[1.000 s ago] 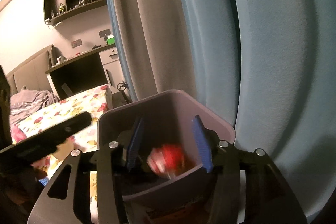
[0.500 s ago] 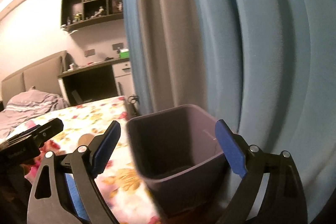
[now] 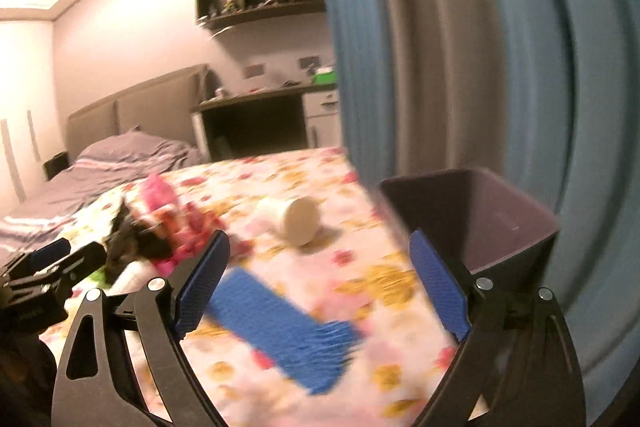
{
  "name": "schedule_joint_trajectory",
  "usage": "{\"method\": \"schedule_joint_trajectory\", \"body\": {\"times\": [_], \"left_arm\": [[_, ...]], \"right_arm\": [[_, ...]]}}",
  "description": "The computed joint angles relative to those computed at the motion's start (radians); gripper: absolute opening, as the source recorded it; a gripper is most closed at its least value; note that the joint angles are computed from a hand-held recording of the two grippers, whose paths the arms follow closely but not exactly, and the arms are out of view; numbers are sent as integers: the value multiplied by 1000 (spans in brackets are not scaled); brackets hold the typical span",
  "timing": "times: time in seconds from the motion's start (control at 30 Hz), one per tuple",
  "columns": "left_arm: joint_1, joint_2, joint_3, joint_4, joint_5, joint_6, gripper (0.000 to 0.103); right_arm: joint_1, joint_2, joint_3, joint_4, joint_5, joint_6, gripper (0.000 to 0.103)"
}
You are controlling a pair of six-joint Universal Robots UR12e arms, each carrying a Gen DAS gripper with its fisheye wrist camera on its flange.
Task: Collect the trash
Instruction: 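Move both open tools back from the bin to the trash pile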
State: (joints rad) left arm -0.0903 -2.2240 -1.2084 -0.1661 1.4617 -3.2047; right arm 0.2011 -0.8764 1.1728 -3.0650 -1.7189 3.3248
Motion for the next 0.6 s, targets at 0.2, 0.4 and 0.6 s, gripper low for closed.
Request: {"method": "schedule_joint_trajectory", "body": {"times": [0.2, 0.4, 0.6], "left_arm": [[30, 34, -65, 18, 14, -36, 97], [44, 43, -87, 34, 20, -68, 97], [54, 40, -85, 28, 19, -86, 97]], "right_arm": [[27, 29, -47, 74, 71, -40, 83], [37, 65, -114, 179, 142, -60, 70], [42, 108, -191, 277, 208, -99, 53]]}}
